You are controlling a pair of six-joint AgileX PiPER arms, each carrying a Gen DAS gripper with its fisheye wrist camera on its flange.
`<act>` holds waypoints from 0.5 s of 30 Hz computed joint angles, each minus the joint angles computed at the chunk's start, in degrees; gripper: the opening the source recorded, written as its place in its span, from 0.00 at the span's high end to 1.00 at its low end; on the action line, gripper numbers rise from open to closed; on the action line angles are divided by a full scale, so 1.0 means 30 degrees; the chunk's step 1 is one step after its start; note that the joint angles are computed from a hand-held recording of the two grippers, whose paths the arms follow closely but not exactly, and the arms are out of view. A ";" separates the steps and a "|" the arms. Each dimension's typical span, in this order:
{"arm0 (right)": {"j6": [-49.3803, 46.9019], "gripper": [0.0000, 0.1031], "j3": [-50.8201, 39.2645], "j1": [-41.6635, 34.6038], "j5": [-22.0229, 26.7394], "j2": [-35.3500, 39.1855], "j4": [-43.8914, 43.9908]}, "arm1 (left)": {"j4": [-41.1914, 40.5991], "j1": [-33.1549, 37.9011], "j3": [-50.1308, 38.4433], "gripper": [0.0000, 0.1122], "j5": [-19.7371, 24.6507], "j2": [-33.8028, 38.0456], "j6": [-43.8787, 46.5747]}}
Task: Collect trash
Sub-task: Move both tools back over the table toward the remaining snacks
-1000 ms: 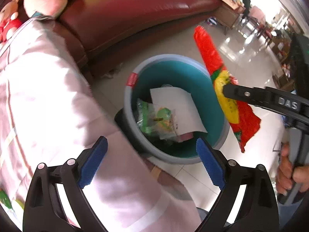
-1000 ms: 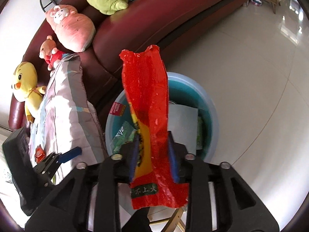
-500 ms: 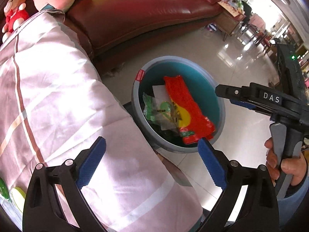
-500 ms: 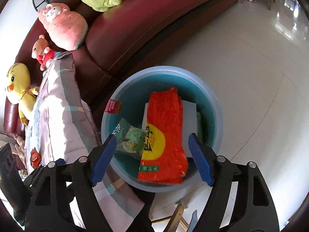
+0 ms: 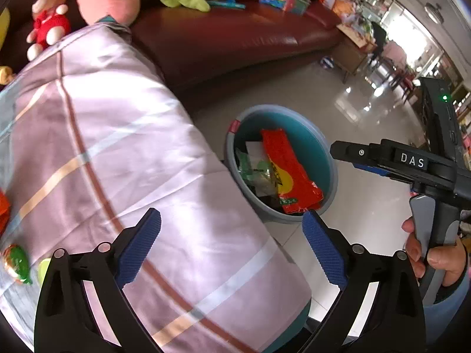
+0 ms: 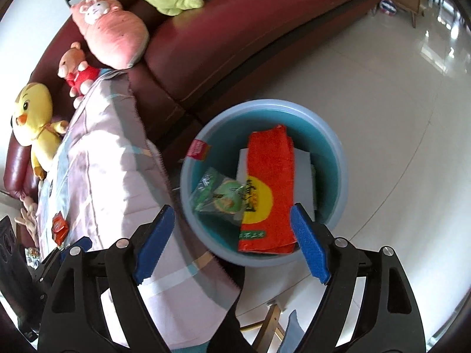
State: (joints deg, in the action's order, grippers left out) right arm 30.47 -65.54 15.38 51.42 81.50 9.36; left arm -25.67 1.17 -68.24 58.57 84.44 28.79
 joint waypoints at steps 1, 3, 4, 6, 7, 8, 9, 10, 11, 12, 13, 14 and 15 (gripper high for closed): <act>0.0294 0.25 -0.0222 0.0322 0.0125 0.0012 -0.0197 | -0.0168 0.0373 0.0061 0.13 0.0094 -0.0138 0.0262; 0.1075 0.25 -0.0716 0.1165 0.0420 0.0048 -0.0732 | -0.0526 0.1229 0.0246 0.13 0.0359 -0.0555 0.0800; 0.1348 0.25 -0.0972 0.1509 0.0561 0.0107 -0.0932 | -0.0669 0.1740 0.0326 0.12 0.0543 -0.0787 0.1065; 0.1995 0.25 -0.1577 0.2363 0.0895 0.0267 -0.1450 | -0.0900 0.2736 0.0464 0.12 0.0921 -0.1168 0.1581; 0.2174 0.25 -0.1836 0.2688 0.1063 0.0338 -0.1620 | -0.1046 0.3317 0.0552 0.12 0.1106 -0.1351 0.1930; 0.2447 0.25 -0.2318 0.3227 0.1339 0.0526 -0.1866 | -0.1108 0.3713 0.0537 0.12 0.1259 -0.1436 0.2141; 0.2626 0.25 -0.2615 0.3550 0.1509 0.0635 -0.2028 | -0.1211 0.4359 0.0577 0.12 0.1420 -0.1564 0.2494; 0.2892 0.25 -0.3097 0.4074 0.1757 0.0860 -0.2306 | -0.1355 0.5070 0.0610 0.12 0.1598 -0.1664 0.2877; 0.3068 0.25 -0.3426 0.4447 0.1944 0.1019 -0.2475 | -0.1450 0.5496 0.0597 0.12 0.1740 -0.1718 0.3081; 0.3226 0.25 -0.3848 0.4839 0.2155 0.1262 -0.2591 | -0.1620 0.6209 0.0598 0.12 0.1934 -0.1745 0.3439; 0.3388 0.24 -0.4161 0.5166 0.2290 0.1463 -0.2683 | -0.1758 0.6764 0.0638 0.12 0.2077 -0.1782 0.3702; 0.3582 0.23 -0.4661 0.5589 0.2539 0.1772 -0.2824 | -0.1935 0.7450 0.0570 0.12 0.2320 -0.1743 0.4056; 0.3770 0.23 -0.5216 0.6026 0.2825 0.2128 -0.2993 | -0.2135 0.8326 0.0538 0.12 0.2560 -0.1680 0.4511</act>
State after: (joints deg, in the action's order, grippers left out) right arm 41.78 -81.18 33.46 59.90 87.89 0.38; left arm -32.08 26.15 -66.63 66.26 79.39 42.32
